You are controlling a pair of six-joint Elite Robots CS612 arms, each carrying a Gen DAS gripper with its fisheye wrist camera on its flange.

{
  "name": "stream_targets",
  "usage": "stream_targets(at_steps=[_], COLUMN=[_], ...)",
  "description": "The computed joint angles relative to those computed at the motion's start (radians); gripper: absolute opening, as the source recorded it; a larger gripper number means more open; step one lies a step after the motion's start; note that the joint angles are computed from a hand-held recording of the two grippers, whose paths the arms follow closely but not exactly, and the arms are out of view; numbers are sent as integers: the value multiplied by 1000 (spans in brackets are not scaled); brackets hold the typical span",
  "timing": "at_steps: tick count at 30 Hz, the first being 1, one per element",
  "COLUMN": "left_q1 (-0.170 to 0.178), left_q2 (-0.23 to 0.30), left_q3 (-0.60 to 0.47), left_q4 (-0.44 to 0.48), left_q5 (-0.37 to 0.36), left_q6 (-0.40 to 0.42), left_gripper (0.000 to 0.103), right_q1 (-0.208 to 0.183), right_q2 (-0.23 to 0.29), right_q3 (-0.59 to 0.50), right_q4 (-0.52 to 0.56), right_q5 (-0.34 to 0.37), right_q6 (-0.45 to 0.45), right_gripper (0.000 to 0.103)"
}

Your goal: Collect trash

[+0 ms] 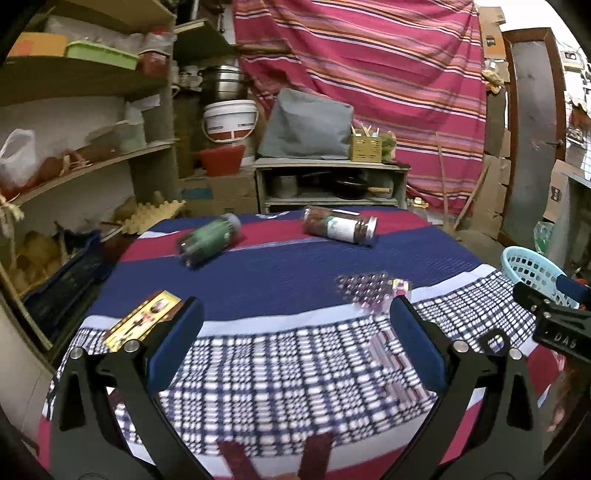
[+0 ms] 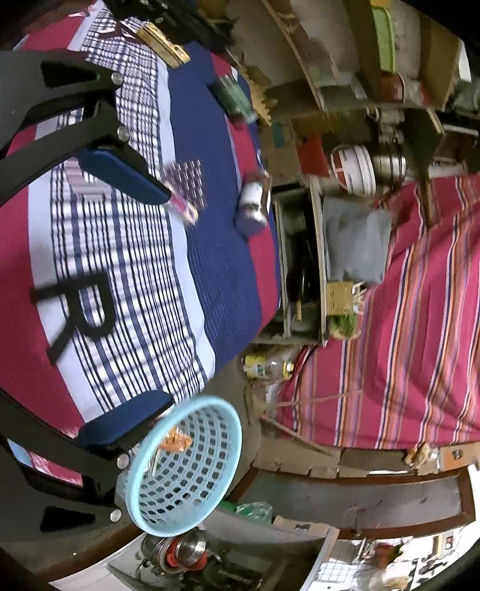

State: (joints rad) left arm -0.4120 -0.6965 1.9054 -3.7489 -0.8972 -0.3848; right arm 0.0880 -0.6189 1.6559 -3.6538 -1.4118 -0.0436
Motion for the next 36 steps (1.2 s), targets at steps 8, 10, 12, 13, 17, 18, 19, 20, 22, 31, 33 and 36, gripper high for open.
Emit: stream_targets(at_steps=[8, 10, 12, 13, 17, 18, 19, 20, 22, 31, 33, 36], left_q1=[-18, -20, -24, -25, -32, -35, -36, -38, -41, -47, -46, -48], left_q2=[19, 26, 35, 39, 46, 48, 48, 48, 50, 50, 49, 50], left_q3=[48, 52, 55, 56, 66, 66, 67, 68, 69, 74, 74, 73], left_q4=[-93, -99, -108, -113, -118, -119, -120, -121, -120, -84, -76, -68], left_q5=[18, 11, 16, 18, 20, 30, 34, 36, 43, 84, 87, 103], left_q6=[-32, -37, -45, -49, -62, -58, -55, -54, -53, -83, -91, -94], left_gripper=[98, 98, 98, 98, 97, 97, 98, 97, 98, 97, 97, 97], right_q1=[27, 28, 29, 30, 27, 27, 26, 25, 24, 22, 22, 21], right_q2=[9, 11, 16, 17, 19, 21, 23, 24, 26, 36, 37, 39], right_q3=[59, 73, 78, 82, 98, 99, 101, 101, 101, 94, 95, 93], right_q4=[-116, -134, -153, -163, -192, -201, -210, -214, -219, -219, -218, -215], right_q5=[-14, -5, -8, -8, 3, 3, 4, 4, 4, 36, 42, 49], right_q6=[-24, -21, -31, -34, -23, -20, -17, -16, -11, -23, -29, -33], right_gripper=[98, 98, 98, 98, 98, 98, 98, 98, 98, 98, 98, 98])
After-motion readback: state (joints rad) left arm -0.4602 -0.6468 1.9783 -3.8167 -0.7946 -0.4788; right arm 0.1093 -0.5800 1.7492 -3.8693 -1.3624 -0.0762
